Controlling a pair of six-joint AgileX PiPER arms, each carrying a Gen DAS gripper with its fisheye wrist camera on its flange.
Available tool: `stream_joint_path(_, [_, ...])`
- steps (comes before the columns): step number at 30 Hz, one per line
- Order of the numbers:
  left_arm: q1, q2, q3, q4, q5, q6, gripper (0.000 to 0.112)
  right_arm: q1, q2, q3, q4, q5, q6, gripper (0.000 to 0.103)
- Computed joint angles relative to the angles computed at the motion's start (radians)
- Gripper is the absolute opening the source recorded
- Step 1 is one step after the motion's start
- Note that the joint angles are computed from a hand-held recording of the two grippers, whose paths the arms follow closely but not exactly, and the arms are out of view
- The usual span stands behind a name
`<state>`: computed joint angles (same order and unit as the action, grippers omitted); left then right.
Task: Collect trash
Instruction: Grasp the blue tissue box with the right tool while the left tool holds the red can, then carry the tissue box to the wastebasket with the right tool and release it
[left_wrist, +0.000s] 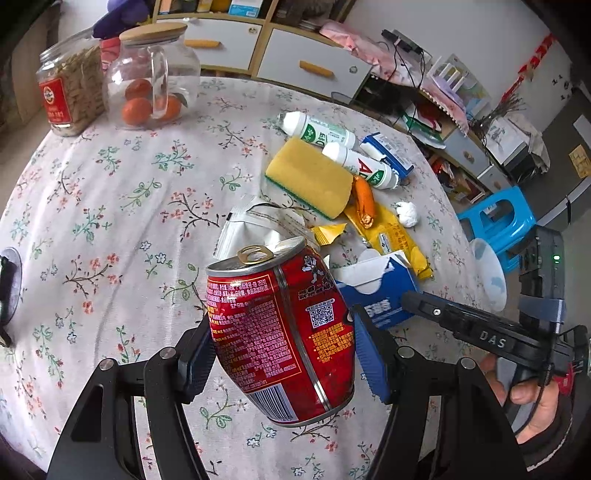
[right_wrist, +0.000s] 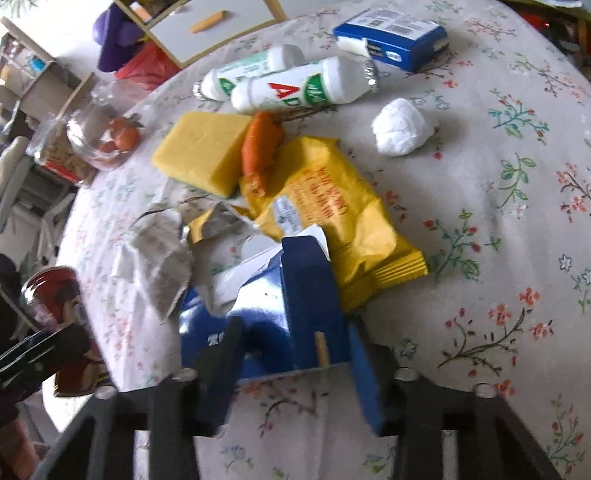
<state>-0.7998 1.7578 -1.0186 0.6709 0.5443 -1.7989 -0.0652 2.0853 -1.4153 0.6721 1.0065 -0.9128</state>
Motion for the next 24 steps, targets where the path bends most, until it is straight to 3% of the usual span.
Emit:
stream_joint_path(10, [-0.013, 0.019, -0.051, 0.020, 0.028, 0.002, 0.070, -0.068, -0.075, 0.013, 0.080, 0.056, -0.135, 0.027])
stream_joint_path(17, [-0.011, 0.069, -0.136, -0.008, 0.042, 0.065, 0.070, -0.143, -0.072, -0.047, 0.095, 0.074, -0.140, 0.026])
stream_joint_path(24, [-0.023, 0.136, -0.255, -0.042, 0.068, 0.147, 0.070, -0.258, -0.039, -0.161, 0.117, 0.163, -0.114, 0.026])
